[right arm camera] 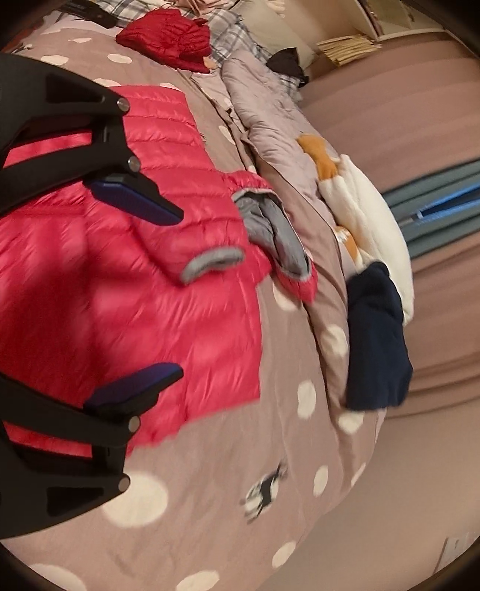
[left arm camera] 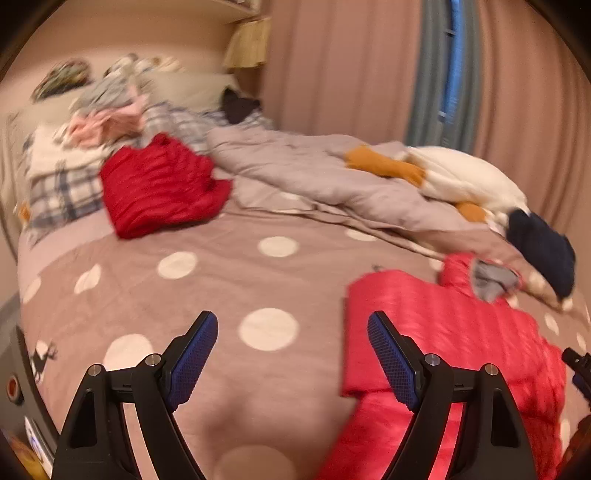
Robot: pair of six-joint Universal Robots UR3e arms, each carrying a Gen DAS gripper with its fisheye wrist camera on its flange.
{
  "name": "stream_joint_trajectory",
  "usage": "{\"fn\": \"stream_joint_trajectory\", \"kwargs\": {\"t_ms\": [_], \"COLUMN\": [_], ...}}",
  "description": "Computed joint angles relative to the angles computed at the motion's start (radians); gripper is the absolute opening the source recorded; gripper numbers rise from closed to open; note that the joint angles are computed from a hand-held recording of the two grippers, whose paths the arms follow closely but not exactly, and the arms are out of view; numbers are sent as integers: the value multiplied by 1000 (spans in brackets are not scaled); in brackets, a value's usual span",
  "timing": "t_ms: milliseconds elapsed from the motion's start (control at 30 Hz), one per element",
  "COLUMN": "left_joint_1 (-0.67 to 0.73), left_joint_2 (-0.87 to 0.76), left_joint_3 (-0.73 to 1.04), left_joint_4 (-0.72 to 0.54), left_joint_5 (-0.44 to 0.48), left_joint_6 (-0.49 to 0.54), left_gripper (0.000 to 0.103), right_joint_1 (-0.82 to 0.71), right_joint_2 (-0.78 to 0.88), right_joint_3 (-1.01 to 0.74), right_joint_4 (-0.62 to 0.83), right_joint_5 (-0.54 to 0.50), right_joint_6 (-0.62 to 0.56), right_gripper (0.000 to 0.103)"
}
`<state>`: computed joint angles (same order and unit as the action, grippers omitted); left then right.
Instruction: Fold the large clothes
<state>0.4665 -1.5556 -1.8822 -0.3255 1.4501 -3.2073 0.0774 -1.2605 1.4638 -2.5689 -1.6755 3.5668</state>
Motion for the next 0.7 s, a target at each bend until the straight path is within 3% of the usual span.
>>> {"fn": "stream_joint_trajectory", "kwargs": {"t_ms": [133, 233, 367, 433, 467, 500, 567, 700], "left_joint_1": [77, 86, 89, 84, 78, 74, 71, 84], "left_joint_2": [-24, -57, -84, -96, -101, -101, -91, -51], "left_joint_3": [2, 1, 2, 12, 15, 13, 4, -23], "left_joint_4": [-8, 20, 20, 14, 16, 22, 29, 42], "left_joint_5": [-52, -35, -26, -15, -4, 6, 7, -37], "left_joint_6": [-21, -18, -15, -3, 1, 4, 8, 6], "left_gripper": [83, 83, 83, 83, 83, 83, 83, 83], "right_joint_1": [20, 36, 28, 23, 24, 22, 11, 12], "right_joint_2": [182, 287, 338, 323, 321, 319, 284, 198], "right_joint_3": [-227, -364, -347, -293, -288, -291, -247, -173], "right_joint_4": [100, 188, 128, 47, 35, 37, 6, -28], "right_joint_5": [59, 60, 75, 81, 73, 65, 65, 1], "right_joint_6": [33, 30, 72, 50, 36, 29, 25, -34], "right_gripper": [86, 87, 86, 65, 43, 32, 17, 13]}}
